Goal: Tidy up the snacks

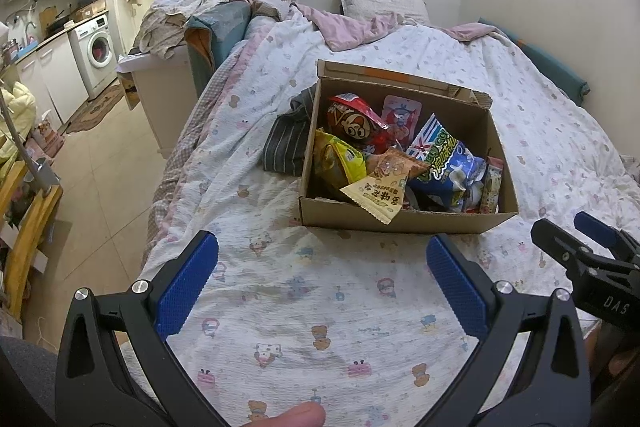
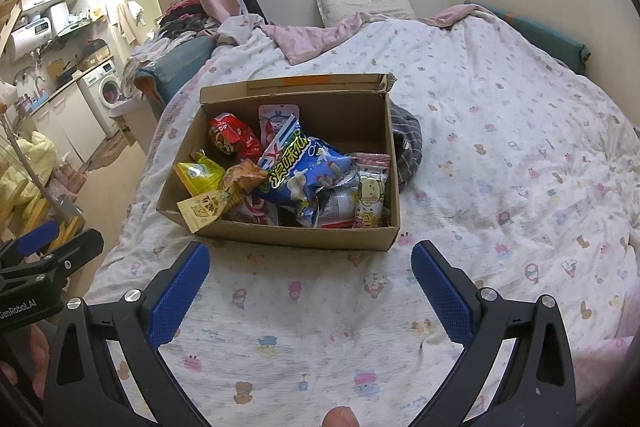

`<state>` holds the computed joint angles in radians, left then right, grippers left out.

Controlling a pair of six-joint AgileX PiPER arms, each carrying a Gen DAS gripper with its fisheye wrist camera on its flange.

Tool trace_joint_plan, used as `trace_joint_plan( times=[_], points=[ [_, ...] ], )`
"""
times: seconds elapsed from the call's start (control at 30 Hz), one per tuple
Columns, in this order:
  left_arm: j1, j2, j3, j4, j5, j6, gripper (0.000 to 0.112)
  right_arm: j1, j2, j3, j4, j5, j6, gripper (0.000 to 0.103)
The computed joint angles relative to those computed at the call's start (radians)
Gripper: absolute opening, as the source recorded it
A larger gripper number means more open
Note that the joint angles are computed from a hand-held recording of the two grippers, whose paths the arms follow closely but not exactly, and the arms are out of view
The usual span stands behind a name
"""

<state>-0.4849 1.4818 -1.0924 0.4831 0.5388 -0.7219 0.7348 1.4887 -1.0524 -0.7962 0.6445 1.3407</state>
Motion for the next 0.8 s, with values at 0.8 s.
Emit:
trace_joint_plan(
  times=[0.8],
  points=[
    [0.034,-0.007,0.004,-0.114,-0.011,0.095,0.103,0.010,0.005,-0.004,-0.013,-0.003,0.003,0.103]
  ],
)
